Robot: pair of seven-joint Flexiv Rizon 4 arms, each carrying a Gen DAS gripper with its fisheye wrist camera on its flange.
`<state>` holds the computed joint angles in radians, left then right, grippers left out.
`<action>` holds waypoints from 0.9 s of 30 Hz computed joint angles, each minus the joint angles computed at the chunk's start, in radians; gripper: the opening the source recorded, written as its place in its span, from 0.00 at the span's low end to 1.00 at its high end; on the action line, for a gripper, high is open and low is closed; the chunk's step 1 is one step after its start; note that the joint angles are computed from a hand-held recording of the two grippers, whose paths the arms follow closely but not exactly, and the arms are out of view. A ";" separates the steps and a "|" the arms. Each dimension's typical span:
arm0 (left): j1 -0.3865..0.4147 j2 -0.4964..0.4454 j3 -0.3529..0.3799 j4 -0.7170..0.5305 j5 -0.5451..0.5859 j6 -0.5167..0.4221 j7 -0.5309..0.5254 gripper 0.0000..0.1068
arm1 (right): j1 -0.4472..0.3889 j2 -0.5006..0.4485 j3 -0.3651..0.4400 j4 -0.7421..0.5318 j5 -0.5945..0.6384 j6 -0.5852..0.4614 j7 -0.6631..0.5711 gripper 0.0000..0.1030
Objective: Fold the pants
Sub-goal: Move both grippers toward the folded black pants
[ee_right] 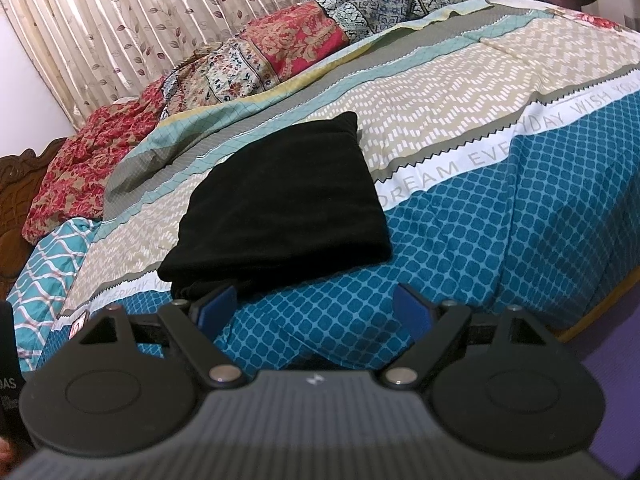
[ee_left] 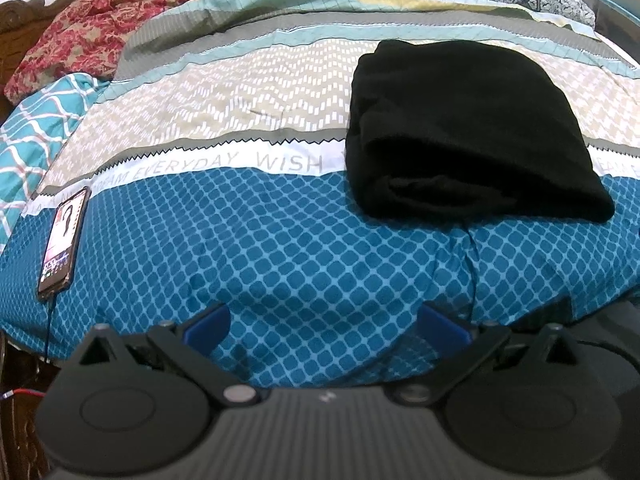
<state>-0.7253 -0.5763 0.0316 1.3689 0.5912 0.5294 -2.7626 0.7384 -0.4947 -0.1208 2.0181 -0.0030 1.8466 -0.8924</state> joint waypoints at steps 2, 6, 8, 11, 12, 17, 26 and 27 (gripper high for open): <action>-0.001 -0.001 0.001 -0.004 0.002 -0.005 0.003 0.96 | 0.004 0.000 -0.004 -0.001 0.000 -0.001 -0.001 0.85; -0.005 -0.001 0.006 -0.025 0.016 -0.026 0.006 0.96 | 0.023 0.002 -0.026 -0.002 -0.004 0.004 -0.016 0.85; -0.001 0.000 0.007 -0.034 0.018 -0.026 0.009 0.96 | 0.042 0.004 -0.051 -0.005 -0.007 0.008 -0.038 0.85; -0.008 -0.004 0.014 -0.072 0.038 -0.050 0.019 0.96 | 0.034 0.015 -0.045 -0.022 -0.022 -0.009 -0.062 0.85; -0.009 -0.008 0.014 -0.088 0.042 -0.064 0.027 0.96 | 0.033 0.018 -0.048 -0.028 -0.027 -0.018 -0.067 0.85; -0.020 -0.027 0.021 -0.171 0.060 -0.128 0.081 0.96 | -0.022 0.046 -0.012 -0.077 -0.102 -0.095 -0.064 0.85; -0.021 -0.032 0.027 -0.225 0.068 -0.118 0.090 0.96 | 0.096 0.061 -0.134 -0.048 -0.056 -0.025 0.009 0.93; -0.023 -0.034 0.028 -0.230 0.070 -0.121 0.094 0.96 | 0.112 0.062 -0.147 -0.046 -0.045 -0.028 0.010 0.93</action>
